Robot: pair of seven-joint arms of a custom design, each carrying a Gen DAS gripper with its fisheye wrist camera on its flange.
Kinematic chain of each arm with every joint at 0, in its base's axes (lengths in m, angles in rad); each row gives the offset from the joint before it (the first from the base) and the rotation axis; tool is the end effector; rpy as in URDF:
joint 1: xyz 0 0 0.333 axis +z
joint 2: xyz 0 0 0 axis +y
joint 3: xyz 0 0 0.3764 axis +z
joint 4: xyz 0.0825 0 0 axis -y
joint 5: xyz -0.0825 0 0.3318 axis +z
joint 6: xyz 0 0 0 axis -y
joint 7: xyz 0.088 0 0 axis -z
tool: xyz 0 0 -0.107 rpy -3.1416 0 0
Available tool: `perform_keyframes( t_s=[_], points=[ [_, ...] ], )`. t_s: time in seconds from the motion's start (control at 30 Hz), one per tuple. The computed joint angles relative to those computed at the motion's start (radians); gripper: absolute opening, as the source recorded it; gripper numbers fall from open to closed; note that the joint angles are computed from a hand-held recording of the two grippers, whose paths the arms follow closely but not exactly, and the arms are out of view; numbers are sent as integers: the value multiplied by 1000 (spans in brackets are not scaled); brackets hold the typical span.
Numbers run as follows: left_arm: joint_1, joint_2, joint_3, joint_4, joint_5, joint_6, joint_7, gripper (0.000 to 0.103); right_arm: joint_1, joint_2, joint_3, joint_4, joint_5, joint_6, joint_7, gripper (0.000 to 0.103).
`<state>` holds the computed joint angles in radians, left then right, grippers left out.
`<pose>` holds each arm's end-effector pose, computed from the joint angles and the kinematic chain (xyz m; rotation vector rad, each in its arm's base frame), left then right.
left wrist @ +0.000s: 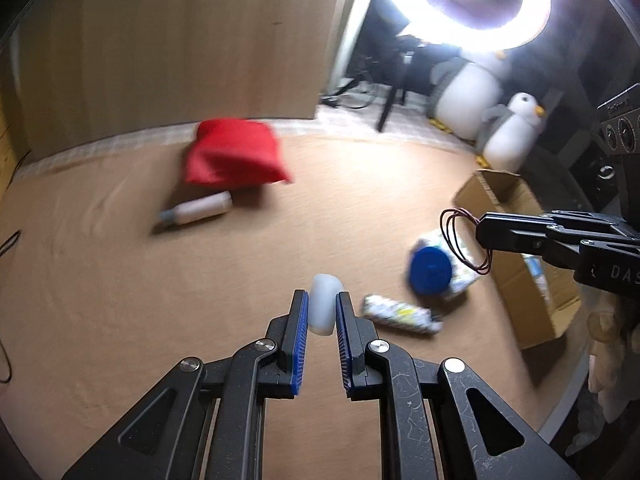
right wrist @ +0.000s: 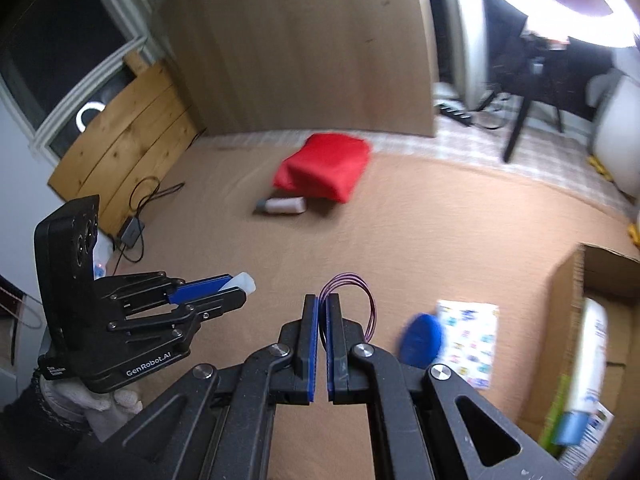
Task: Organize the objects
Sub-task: 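Carry the rubber band with the right tool while the left tool carries the white block to the box, then open the right tool over the box while the left tool drops the white block in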
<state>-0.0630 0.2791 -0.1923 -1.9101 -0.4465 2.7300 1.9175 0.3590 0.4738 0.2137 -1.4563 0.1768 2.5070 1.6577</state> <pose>0.6157 -0.1300 0.4995 -1.7819 2.2191 -0.8830 0.6214 0.3540 0.5545 -2.0422 1.4711 -0.0635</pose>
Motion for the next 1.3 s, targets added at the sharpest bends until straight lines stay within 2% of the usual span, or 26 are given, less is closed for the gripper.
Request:
perform_keyframes(
  t_s=[0.33,0.5,0.7,0.93,0.97,1.0,1.03,1.1,1.17,1.2,1.23,1.3],
  points=[
    [-106,73,-52,142,36,-32,-29,15,-90,-221,-63,-323,13,124,31,3],
    [-184,140,-70,246,76,-59,-74,15,-134,-313,-96,-456,33,158,29,3],
    [-282,233,-56,385,157,-101,-158,15,-169,-391,-134,-584,74,189,8,3],
    [-346,322,-27,523,246,-155,-248,15,-187,-423,-157,-649,164,207,-60,3],
    [-350,333,-25,541,255,-165,-258,18,-187,-424,-158,-652,174,208,-69,3],
    [-342,345,-40,559,245,-178,-253,29,-187,-424,-159,-654,185,208,-81,3],
    [-336,355,-49,575,236,-194,-256,44,-188,-425,-158,-656,205,209,-102,5],
    [-336,355,-46,575,233,-186,-269,59,-188,-428,-158,-661,238,219,-132,9],
    [-337,350,-43,567,235,-170,-277,59,-187,-430,-158,-667,267,235,-154,32],
    [-335,350,-43,567,235,-171,-280,59,-186,-432,-159,-670,271,246,-156,38],
    [-334,349,-42,566,236,-171,-282,59,-184,-434,-160,-674,272,256,-157,44],
    [-332,343,-39,556,242,-167,-283,59,-182,-434,-161,-674,273,264,-156,44]
  ],
)
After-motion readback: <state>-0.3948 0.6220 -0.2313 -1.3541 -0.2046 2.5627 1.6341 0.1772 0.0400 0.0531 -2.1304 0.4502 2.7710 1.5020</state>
